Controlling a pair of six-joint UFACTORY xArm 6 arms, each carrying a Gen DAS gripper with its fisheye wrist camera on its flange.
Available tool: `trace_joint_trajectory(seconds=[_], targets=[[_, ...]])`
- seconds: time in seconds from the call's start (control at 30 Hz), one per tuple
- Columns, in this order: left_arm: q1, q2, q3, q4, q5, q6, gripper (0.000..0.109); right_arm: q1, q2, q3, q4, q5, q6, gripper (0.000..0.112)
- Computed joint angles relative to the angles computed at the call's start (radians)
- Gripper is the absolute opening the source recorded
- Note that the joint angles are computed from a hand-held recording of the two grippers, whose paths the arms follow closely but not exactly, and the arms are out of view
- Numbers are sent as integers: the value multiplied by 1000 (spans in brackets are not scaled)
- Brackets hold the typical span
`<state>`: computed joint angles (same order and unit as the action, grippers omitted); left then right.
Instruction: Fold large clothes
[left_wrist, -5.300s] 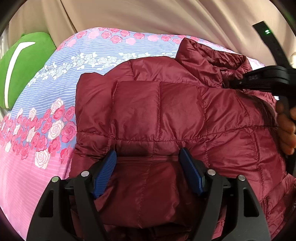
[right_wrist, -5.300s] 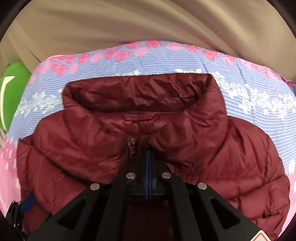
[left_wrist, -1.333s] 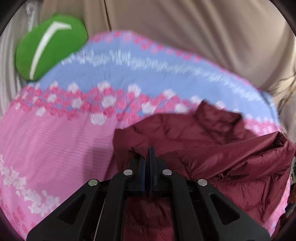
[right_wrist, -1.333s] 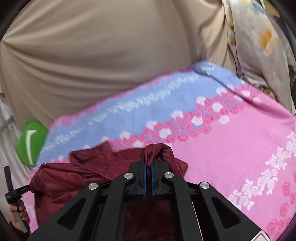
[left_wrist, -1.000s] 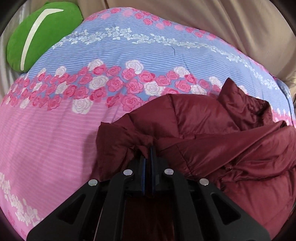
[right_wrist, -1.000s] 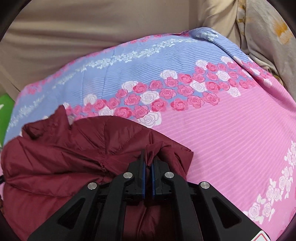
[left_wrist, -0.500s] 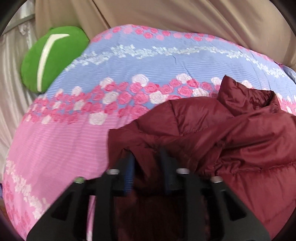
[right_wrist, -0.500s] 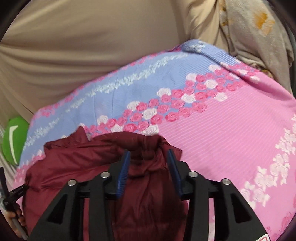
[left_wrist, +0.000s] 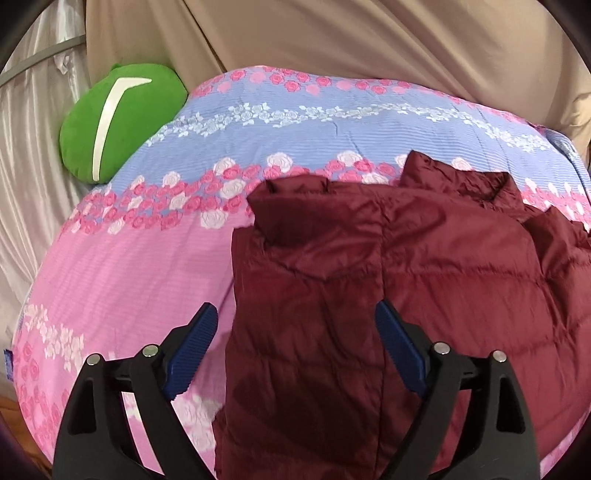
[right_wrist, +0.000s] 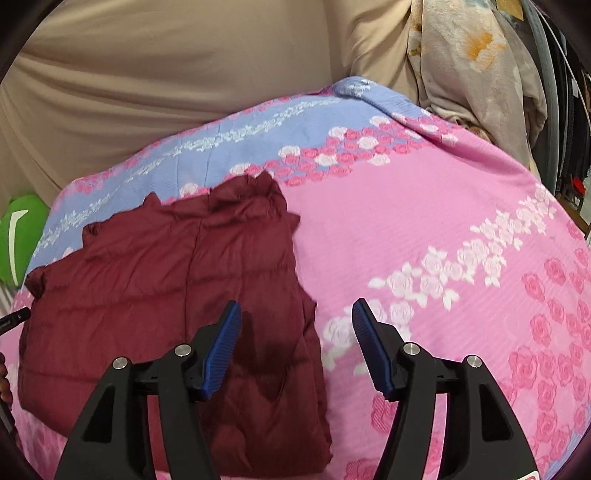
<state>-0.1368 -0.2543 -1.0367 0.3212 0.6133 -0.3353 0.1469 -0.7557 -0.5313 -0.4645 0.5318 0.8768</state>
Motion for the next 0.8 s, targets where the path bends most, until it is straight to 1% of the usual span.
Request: trace_joint_trajectory(seconds=[0.1, 0.2, 0.23, 0.27, 0.3, 0.33, 0.37, 0.4, 0.43, 0.47, 0.5, 0.53, 0.57, 0.6, 0.63, 0.7, 0.77, 0.8], targets=[[16, -53, 50, -83, 15, 56, 89, 14, -20, 26, 49, -11, -28, 61], [60, -114, 111, -255, 43, 173, 89, 20, -27, 49, 137, -43, -93, 63], [81, -130, 128, -331, 59, 225, 89, 21, -25, 53, 154, -48, -104, 63], [107, -147, 144, -424, 92, 288, 89, 20, -21, 58, 187, -53, -124, 63], [128, -158, 157, -498, 117, 335, 88, 20, -17, 61, 209, -55, -132, 60], [157, -175, 174, -588, 151, 394, 82, 17, -20, 69, 251, -67, -154, 40], [173, -184, 182, -637, 171, 433, 73, 13, -29, 76, 287, -68, -183, 11], [189, -194, 188, -682, 200, 468, 54, 11, -37, 77, 312, -66, -198, 6], [200, -208, 196, -709, 217, 485, 33, 4, -70, 95, 360, -88, -218, 4], [209, -221, 199, -721, 227, 492, 22, -2, -102, 110, 396, -105, -236, 3], [216, -234, 202, -727, 234, 499, 7, -9, -139, 120, 431, -107, -260, 3], [225, -247, 203, -740, 242, 506, 4, -16, -186, 130, 440, -93, -257, 2], [239, -261, 203, -764, 260, 524, 3, -20, -215, 136, 442, -77, -257, 1], [248, -265, 201, -776, 275, 538, 3, -23, -238, 140, 426, -53, -250, 1], [246, -266, 206, -760, 282, 536, 2, -20, -247, 140, 386, -6, -241, 1], [230, -246, 214, -702, 274, 511, 2, -22, -216, 141, 371, 48, -245, 1], [229, -227, 217, -689, 276, 502, 2, -23, -156, 140, 404, 82, -290, 1], [230, -230, 215, -684, 280, 497, 3, -14, -146, 133, 365, 89, -266, 1]])
